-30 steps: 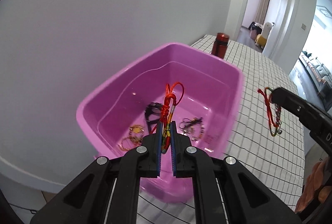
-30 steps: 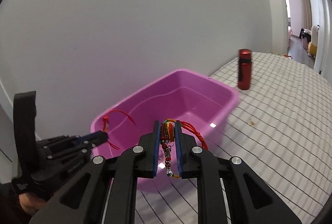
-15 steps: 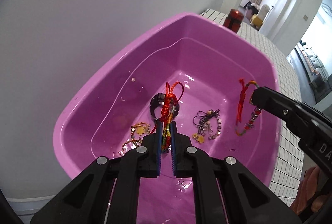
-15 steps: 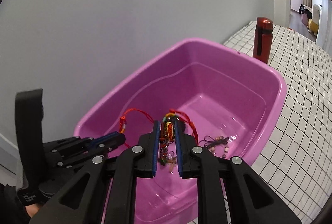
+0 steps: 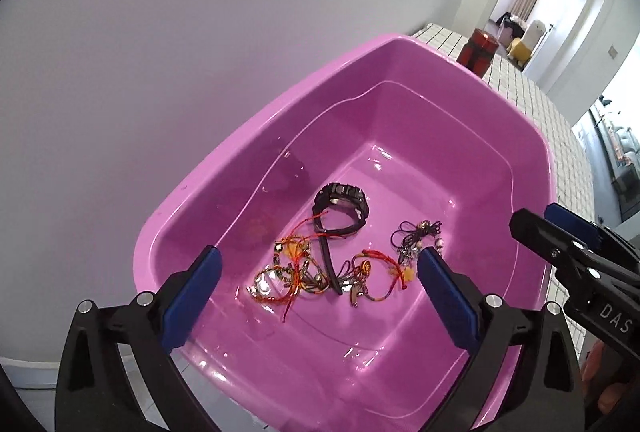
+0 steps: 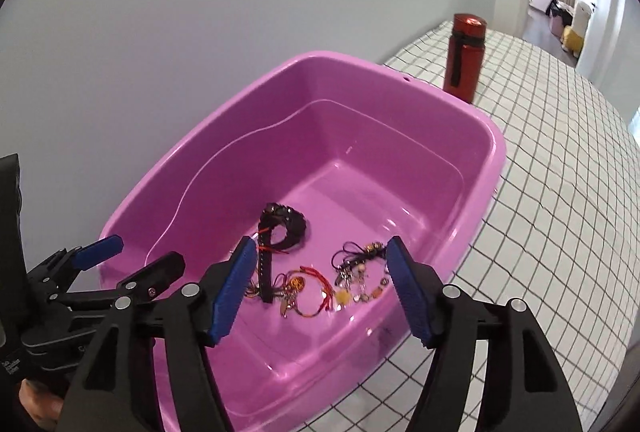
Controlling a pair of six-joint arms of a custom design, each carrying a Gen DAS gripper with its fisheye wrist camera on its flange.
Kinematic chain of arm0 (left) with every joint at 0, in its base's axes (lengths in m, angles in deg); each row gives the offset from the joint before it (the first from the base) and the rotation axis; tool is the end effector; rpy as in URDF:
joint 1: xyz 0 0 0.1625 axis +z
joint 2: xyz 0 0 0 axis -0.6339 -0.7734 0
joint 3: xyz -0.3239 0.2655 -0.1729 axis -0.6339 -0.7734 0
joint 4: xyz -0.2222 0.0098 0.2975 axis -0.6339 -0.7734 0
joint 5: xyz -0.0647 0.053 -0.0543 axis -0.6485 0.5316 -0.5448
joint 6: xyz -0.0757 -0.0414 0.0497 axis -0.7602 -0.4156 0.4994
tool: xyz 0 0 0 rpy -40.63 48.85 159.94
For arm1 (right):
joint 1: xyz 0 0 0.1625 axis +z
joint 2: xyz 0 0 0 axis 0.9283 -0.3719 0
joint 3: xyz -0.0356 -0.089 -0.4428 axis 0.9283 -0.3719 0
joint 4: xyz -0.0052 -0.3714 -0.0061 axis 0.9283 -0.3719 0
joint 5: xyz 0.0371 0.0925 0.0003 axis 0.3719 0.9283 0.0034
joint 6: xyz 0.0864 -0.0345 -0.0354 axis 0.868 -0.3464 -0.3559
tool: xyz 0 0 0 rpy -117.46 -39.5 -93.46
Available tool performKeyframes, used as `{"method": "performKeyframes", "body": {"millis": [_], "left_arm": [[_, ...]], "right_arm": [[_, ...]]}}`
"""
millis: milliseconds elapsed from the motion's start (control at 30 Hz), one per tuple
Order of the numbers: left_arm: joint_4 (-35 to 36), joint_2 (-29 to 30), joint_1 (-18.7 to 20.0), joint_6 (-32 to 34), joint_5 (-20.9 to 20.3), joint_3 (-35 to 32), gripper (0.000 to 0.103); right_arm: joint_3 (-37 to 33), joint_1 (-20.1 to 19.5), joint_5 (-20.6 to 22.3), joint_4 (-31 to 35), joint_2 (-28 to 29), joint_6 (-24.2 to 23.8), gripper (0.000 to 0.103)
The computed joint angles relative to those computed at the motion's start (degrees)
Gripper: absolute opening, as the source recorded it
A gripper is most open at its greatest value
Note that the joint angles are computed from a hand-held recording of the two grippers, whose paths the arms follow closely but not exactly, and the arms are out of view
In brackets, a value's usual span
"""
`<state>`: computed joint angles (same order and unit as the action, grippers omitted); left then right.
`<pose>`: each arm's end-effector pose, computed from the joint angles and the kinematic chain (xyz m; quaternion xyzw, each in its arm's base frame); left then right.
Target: Organize jewelry
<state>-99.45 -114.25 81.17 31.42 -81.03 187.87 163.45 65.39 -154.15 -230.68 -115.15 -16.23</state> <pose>-0.1704 -0.4267 0.4468 0.1122 0.9138 -0.2193 0.3230 0.5216 -0.4541 0.1060 0.0973 -0.9242 0.2368 0.2835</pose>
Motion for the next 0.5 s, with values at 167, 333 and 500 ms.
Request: {"method": "performKeyframes", "body": {"millis": [167, 333, 500], "left_arm": [[4.7, 0.4, -1.3, -2.1, 1.5, -1.0, 0.096], [6.8, 0.6, -2.1, -3.4, 2.2, -1.4, 0.097], [8.4, 0.7, -2.3, -4.9, 2.6, -2.1, 0.097]], "right_arm": [[-1.4, 0.7, 0.3, 7.2, -0.6, 5.0, 0.065], [-3.5, 1.4, 0.3, 14.5, -0.9, 9.4, 0.067], [-5.3, 1.8, -0.9, 20.0, -0.8, 12.1, 0.068]]}}
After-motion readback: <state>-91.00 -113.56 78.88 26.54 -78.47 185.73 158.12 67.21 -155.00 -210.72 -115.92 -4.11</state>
